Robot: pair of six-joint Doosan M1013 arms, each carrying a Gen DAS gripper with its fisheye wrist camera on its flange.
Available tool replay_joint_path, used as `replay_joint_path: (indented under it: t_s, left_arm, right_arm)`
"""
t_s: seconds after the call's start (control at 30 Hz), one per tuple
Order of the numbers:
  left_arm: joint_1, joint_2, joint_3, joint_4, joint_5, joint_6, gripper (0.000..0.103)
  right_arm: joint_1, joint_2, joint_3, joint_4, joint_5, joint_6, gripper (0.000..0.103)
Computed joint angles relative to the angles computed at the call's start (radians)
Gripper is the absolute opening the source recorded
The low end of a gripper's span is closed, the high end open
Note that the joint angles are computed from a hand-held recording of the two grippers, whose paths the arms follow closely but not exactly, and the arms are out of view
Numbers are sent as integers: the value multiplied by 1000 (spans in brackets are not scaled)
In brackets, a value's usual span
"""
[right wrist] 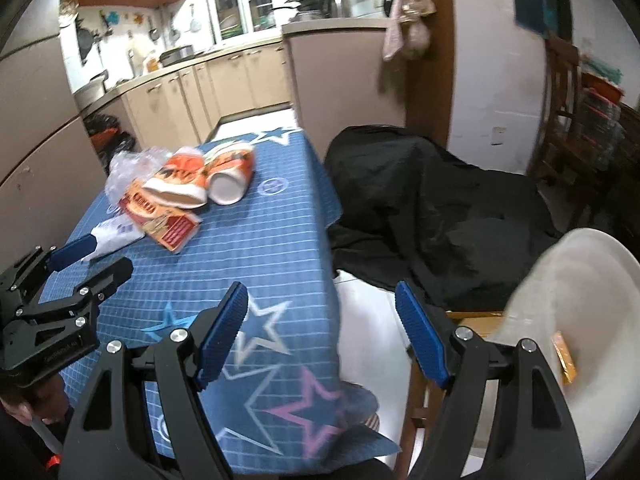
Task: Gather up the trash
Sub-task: 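Swing both open tools back to the table toward the remaining trash, then grasp the second white foil packet with the left tool while the right tool grasps the yellow-red herbal box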
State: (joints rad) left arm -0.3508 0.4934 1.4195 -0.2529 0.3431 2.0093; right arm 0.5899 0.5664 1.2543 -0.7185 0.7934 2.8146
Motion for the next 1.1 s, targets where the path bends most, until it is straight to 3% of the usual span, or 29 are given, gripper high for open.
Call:
replay_joint_path:
  t_s: [0.27,0.5,0.7,0.8,0.93,0.97,1.07,1.1]
  left_arm:
    - [81,26,-9,185,42,-260,71]
    - [137,46,-28,274,72,-420,71]
    - [168,68,-70,272,87,-445,74]
    - [180,84,-101,114,78,-233,79]
    - [205,132,-178,-173,132,171,84]
    - [210,150,-207,-233,167,264,84]
    - [220,188,-268,-278,226,370,85]
    - [233,216,-315,-350,313,448,88]
  right_arm:
    - [7,87,-136,106,-6,-206,73]
    - [8,172,-281,224,-9,-432,74]
    - [2,270,-444,308,48,-680,97]
    - [-3,336,-555,308,120,-793,97]
    - [-21,433,-725,374,234,-930,97]
    - [-28,457,-769,409,258,-967,97]
    - [-37,501,-848,449,291,-1026,97]
    - [-39,504,-854,461,283,-1036,97]
